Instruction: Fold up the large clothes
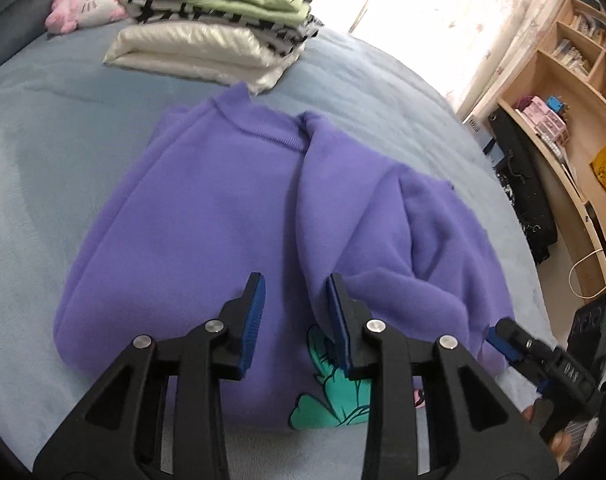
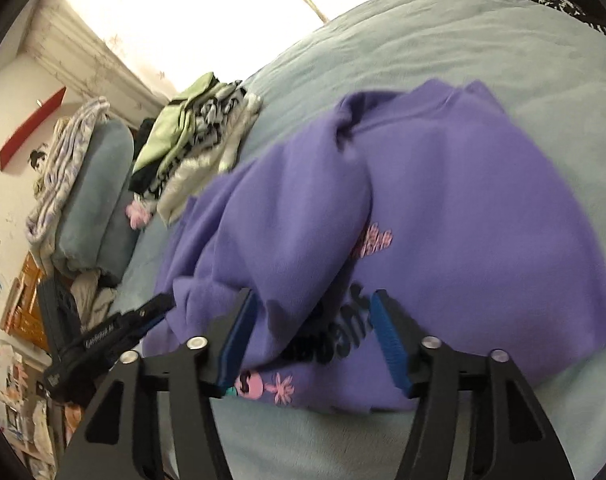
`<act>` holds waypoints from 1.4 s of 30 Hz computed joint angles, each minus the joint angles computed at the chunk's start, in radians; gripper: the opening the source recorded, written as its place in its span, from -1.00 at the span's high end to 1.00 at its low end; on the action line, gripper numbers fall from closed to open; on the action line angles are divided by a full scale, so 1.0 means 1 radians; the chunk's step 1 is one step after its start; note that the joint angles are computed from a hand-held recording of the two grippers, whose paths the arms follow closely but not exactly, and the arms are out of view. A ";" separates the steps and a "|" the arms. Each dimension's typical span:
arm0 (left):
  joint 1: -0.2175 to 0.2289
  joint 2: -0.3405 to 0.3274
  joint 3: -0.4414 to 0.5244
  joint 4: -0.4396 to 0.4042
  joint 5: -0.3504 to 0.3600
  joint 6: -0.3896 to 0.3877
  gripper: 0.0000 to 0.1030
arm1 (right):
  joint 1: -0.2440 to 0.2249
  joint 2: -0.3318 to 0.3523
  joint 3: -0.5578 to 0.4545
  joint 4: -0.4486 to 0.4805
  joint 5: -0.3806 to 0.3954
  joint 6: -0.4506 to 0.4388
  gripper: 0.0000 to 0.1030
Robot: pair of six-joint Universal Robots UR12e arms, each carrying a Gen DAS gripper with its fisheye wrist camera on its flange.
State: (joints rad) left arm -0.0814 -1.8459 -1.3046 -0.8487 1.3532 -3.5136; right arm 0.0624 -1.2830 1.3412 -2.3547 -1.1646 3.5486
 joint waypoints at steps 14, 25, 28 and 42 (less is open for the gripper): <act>-0.019 -0.124 0.164 -0.094 0.055 0.012 0.63 | 0.030 0.162 -0.213 0.091 -0.160 -0.098 0.78; -0.017 -0.083 0.126 -0.024 0.117 0.052 0.26 | 0.034 0.110 -0.166 0.038 -0.259 -0.102 0.26; -0.048 -0.079 0.135 0.022 0.234 0.078 0.26 | 0.050 0.097 -0.155 -0.045 -0.282 -0.141 0.26; -0.090 -0.191 0.263 -0.078 0.222 0.114 0.43 | 0.133 0.304 -0.414 0.075 -0.348 -0.270 0.27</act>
